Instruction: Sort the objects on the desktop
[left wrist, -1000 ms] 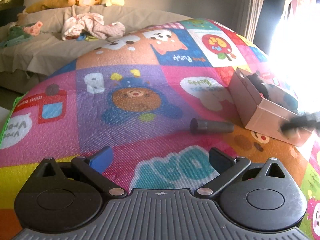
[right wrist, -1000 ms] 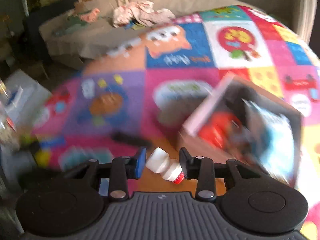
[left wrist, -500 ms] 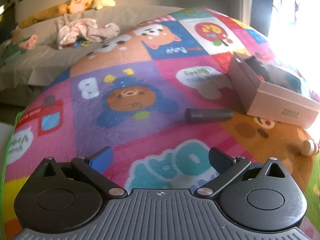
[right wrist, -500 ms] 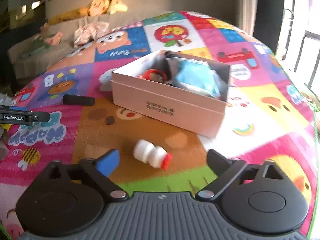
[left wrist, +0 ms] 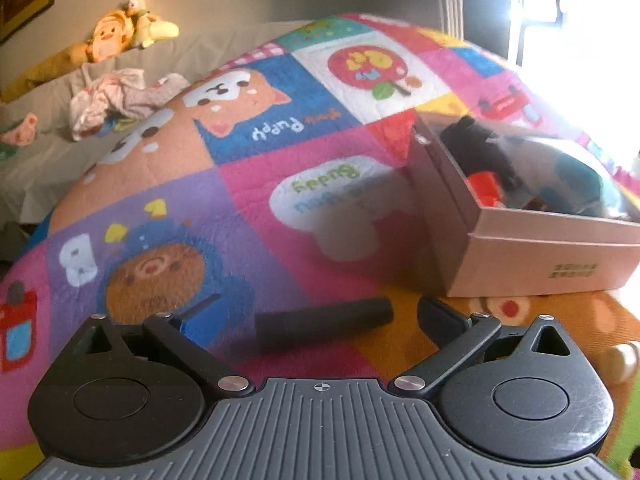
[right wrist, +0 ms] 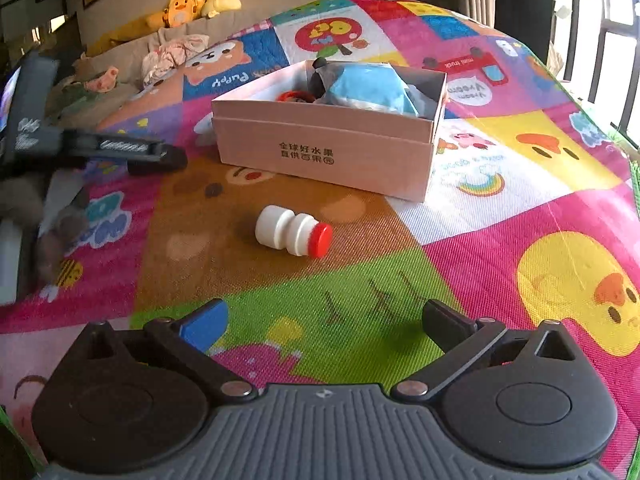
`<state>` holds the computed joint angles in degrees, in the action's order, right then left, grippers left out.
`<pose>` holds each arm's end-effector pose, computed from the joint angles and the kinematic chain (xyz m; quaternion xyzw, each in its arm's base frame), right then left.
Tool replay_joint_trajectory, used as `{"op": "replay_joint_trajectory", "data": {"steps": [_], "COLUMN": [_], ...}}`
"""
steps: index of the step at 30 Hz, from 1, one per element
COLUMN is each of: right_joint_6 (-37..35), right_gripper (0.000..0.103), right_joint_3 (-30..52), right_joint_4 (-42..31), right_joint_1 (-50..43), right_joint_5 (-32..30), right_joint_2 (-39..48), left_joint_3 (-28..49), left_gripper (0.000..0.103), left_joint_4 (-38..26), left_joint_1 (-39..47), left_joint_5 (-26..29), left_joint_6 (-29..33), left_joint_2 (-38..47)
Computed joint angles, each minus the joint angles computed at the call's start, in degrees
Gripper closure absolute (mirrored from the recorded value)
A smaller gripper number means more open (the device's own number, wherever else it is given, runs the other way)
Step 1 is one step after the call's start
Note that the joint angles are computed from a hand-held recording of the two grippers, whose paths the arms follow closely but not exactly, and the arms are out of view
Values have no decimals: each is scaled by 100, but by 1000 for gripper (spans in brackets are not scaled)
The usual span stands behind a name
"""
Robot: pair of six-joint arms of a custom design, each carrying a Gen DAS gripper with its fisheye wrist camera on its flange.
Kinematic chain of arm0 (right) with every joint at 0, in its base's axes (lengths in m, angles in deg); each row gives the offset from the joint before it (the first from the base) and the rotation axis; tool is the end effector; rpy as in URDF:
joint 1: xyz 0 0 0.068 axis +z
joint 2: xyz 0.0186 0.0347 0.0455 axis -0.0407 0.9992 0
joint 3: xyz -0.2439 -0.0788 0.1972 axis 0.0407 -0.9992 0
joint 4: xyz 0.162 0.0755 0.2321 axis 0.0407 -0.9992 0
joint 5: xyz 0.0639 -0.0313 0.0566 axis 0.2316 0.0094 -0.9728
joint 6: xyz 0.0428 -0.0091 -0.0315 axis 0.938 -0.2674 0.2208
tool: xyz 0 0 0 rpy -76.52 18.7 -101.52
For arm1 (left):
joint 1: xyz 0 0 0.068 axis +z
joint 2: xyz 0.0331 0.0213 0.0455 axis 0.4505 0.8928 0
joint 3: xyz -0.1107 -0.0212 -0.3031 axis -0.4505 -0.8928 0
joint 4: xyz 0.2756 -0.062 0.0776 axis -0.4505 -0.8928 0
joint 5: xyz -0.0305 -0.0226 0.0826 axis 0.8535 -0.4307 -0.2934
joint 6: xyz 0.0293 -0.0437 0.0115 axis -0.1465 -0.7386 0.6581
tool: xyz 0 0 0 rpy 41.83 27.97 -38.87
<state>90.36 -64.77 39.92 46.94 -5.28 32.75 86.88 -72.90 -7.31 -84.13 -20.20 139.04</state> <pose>0.1399 0.1508 0.1433 -0.2263 0.8883 0.1221 0.3805 0.1619 -0.0834 0.1516 -0.1180 0.8937 0.0741 0.4265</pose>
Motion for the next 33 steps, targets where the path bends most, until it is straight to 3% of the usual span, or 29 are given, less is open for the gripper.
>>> {"op": "replay_joint_trajectory", "data": {"steps": [5, 7, 10, 16, 21, 25, 29, 33], "right_joint_6": [-23, -41, -56, -70, -135, -156, -155, -158], "right_gripper": [0, 0, 0, 0, 0, 0, 0, 0], "right_joint_3": [3, 20, 36, 59, 99, 95, 86, 91], "right_joint_4": [41, 16, -1, -4, -48, -49, -42, -61], "right_joint_1": [18, 49, 81, 82, 45, 27, 35, 38], "right_joint_5": [34, 83, 130, 134, 78, 49, 60, 87], "right_joint_2": [67, 91, 118, 152, 180, 172, 164, 160], "left_joint_3": [113, 137, 129, -31, -34, 97, 285, 215], "left_gripper": [2, 16, 22, 22, 22, 21, 17, 12], "left_joint_4": [-115, -185, -220, -636, -1522, -2209, -2704, -2863], "left_joint_1": [148, 155, 122, -716, -2469, -3830, -4576, -4979], "left_joint_5": [86, 105, 118, -41, -298, -634, -916, -949], "left_joint_6": [-121, -104, -85, -434, -1400, -2642, -3466, -3900], "left_joint_2": [200, 227, 153, -406, -938, -780, -274, -383]}}
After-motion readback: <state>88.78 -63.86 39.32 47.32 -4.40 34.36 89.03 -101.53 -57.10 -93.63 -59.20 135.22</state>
